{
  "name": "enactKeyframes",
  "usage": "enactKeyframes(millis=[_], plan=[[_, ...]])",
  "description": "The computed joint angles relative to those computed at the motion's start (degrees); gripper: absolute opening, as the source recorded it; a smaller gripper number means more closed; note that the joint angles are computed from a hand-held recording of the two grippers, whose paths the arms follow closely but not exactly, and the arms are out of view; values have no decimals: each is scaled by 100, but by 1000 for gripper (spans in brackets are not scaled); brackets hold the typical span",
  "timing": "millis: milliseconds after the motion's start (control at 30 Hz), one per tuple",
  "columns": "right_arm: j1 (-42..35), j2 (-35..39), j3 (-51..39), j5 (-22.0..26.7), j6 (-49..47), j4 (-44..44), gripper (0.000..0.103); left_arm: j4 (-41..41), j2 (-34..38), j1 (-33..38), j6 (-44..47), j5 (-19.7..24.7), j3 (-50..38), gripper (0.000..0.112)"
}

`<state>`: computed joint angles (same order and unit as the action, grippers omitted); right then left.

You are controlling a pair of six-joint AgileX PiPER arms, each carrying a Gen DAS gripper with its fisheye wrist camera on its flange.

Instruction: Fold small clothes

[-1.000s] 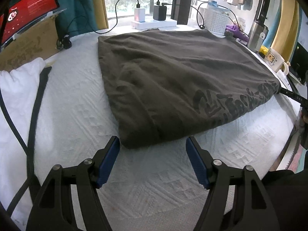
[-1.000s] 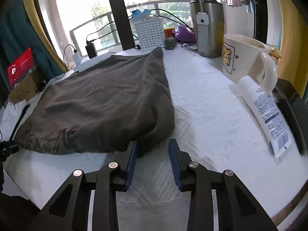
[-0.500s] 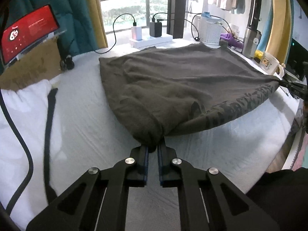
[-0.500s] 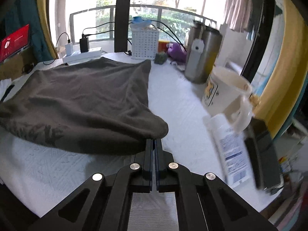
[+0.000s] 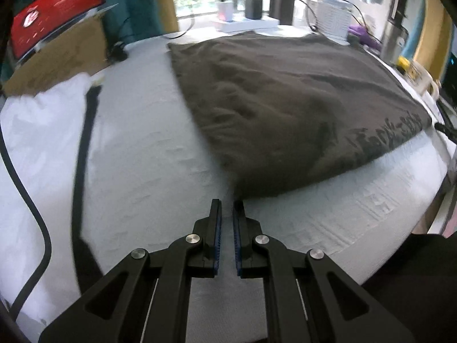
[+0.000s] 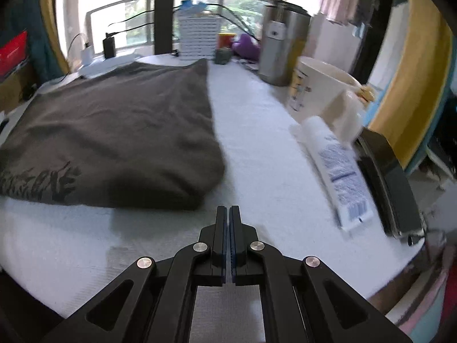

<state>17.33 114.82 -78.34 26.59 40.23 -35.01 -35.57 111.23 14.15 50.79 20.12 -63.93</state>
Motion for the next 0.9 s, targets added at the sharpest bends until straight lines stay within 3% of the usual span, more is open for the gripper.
enactKeyframes(millis=[167,300,433,733,900], plan=[[104,35,-302,126,372,-388,3,-601,32,186,186,373,-222,10],[194,171,-626,146,176,-238,3,-1067,135,144,365,418,-409,33],[255,465,-1193,300,-223,134,3,-861,382,106,-86,579,-787,33],[337,931,-2136,573,-822,580,3,-2270,-108,321,1034,680,-452,33],[386,1221,-2537,642,-1247,975,3,-1379,267,12,385,712,-708,33]])
